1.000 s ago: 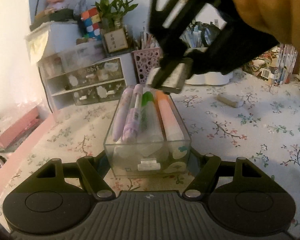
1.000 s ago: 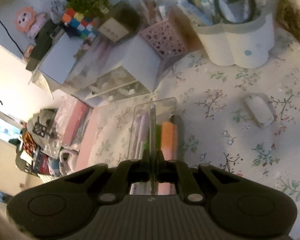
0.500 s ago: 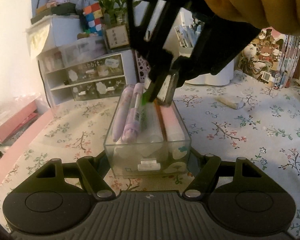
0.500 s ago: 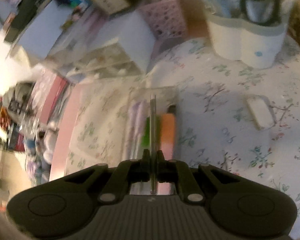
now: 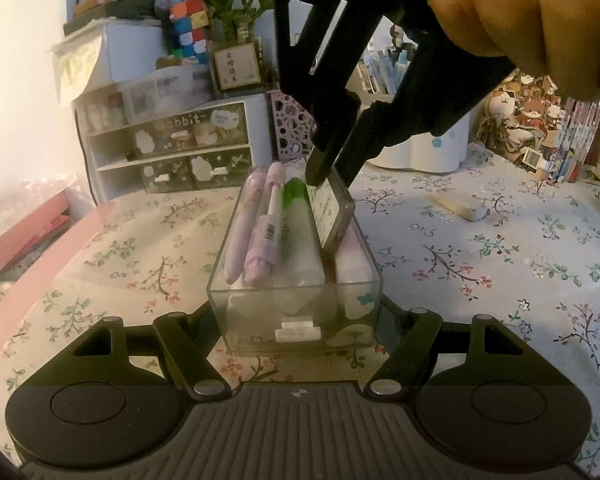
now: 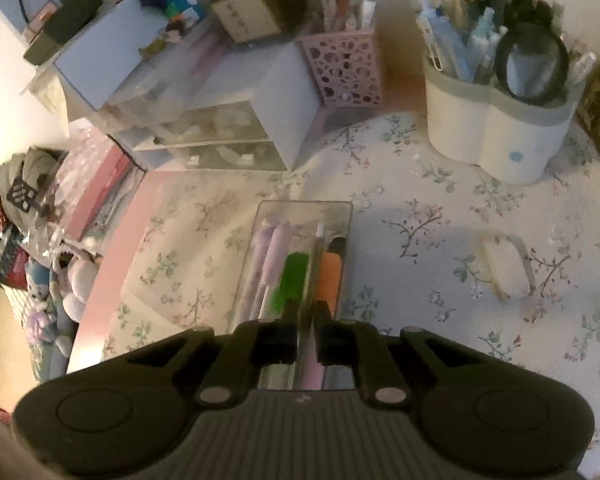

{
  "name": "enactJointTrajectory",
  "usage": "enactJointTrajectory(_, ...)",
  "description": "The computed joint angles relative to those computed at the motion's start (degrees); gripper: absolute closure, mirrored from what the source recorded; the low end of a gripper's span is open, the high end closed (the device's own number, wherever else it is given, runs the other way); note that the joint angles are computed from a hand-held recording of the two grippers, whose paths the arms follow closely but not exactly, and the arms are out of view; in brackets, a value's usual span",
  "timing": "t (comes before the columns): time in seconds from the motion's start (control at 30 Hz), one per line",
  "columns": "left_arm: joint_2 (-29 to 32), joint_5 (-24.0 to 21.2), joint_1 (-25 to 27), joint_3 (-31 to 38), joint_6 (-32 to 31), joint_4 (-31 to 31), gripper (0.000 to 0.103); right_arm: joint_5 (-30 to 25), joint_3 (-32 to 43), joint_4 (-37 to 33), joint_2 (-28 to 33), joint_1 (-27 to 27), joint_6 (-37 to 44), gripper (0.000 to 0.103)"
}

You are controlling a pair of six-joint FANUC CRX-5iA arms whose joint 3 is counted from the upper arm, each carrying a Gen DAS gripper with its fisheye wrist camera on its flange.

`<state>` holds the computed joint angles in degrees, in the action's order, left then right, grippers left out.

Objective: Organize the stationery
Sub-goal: 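Stand the black ruler upright inside the clear tray and release it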

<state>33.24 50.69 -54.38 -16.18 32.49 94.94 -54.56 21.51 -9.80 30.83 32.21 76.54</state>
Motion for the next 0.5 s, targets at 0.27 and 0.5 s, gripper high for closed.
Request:
enactJointTrajectory(0.27,0.35,0.7,-0.39,0.37,-0.87,0.12,0.03,2.47,-3.39,11.32,-0.1,4.53,-0.98,0.091)
enactJointTrajectory(0.5,0.13,0.22,-0.21,0.15,-0.36,-0.05,0.029,0.1,-1.52,4.87,-0.75,2.25,2.52,0.089)
